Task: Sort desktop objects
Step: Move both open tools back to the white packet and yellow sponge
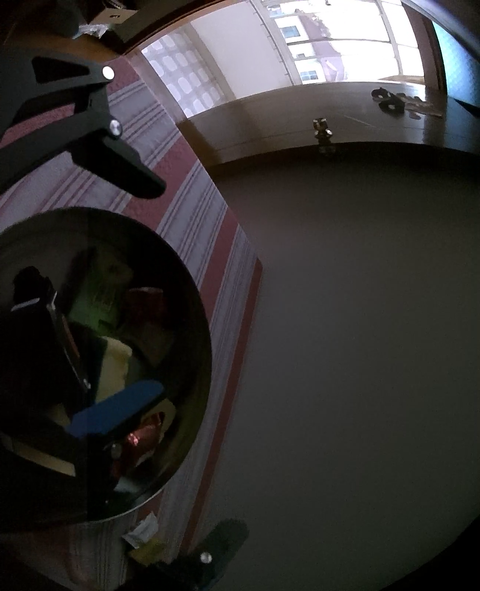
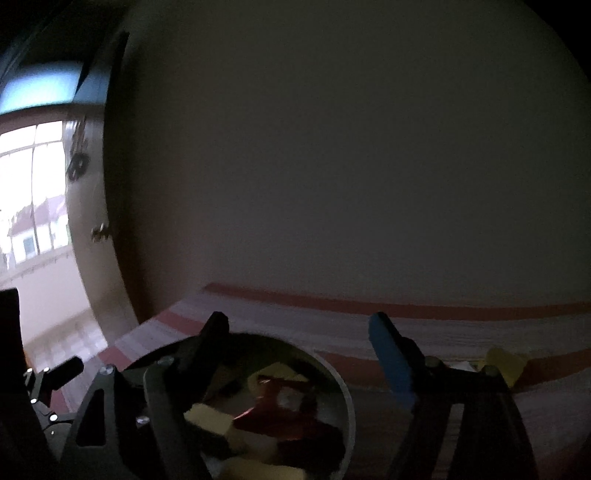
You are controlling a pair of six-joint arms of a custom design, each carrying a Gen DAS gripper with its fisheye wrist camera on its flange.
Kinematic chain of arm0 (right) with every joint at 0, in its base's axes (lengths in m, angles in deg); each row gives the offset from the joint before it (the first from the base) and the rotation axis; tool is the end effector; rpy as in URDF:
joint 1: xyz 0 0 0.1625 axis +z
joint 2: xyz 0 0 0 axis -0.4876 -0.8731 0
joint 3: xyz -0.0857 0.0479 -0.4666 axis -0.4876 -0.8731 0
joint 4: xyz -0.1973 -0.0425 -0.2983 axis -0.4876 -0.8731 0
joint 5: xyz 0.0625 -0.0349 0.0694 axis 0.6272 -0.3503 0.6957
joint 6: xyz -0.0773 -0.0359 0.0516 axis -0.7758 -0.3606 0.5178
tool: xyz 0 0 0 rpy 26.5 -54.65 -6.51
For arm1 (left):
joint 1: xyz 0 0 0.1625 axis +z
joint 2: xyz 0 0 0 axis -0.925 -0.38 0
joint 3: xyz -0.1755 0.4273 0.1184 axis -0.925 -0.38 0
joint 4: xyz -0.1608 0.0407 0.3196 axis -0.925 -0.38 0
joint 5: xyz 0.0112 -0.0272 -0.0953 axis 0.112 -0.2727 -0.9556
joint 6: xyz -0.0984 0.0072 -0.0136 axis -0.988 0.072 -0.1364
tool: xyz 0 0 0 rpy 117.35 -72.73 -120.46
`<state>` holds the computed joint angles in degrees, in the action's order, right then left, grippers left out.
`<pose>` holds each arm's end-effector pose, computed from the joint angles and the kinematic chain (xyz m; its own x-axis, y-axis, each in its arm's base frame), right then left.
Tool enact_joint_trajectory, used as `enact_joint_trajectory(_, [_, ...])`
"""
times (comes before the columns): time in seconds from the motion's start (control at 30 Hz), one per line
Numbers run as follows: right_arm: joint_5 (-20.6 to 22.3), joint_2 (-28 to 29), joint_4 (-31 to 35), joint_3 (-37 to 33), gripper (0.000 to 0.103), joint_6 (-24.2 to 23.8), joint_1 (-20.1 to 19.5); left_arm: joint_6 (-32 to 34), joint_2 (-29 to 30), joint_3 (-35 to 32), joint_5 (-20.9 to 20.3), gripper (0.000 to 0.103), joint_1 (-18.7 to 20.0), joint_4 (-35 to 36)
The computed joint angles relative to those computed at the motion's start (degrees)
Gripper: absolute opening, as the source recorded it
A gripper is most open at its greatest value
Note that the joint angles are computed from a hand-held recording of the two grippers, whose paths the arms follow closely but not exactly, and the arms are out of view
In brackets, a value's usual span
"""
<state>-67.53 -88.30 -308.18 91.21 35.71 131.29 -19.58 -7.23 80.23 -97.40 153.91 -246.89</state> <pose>0.2403 -0.6756 0.0257 -0.7702 0.0690 0.6341 -0.6048 0.2365 -0.7604 0.1080 -0.9122 0.3918 -0.7203 0.0558 -0.6914 0.6313 0.4657 -0.6201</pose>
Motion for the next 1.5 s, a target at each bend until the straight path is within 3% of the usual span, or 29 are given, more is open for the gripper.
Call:
enact_joint_trajectory(0.2, [-0.01, -2.08, -5.71, 3.73, 0.088, 0.69, -2.27, 0.77, -3.32, 9.35, -1.70, 0.101, -0.91, -6.83])
enact_joint_trajectory(0.5, [-2.83, -3.90, -12.89, 7.00, 0.088, -3.61, -6.07, 2.63, -6.70, 22.52, -5.11, 0.101, -2.61, -16.09])
enact_joint_trajectory(0.87, [-3.98, -5.62, -16.65, 10.30, 0.088, -3.30, -8.52, 5.98, -7.49, 32.38, -7.82, 0.101, -4.11, -25.16])
enact_joint_trajectory(1.5, [-6.42, -10.36, -22.91, 15.86, 0.088, -3.42, -12.57, 7.10, -8.17, 39.57, -9.55, 0.101, -6.06, -25.14])
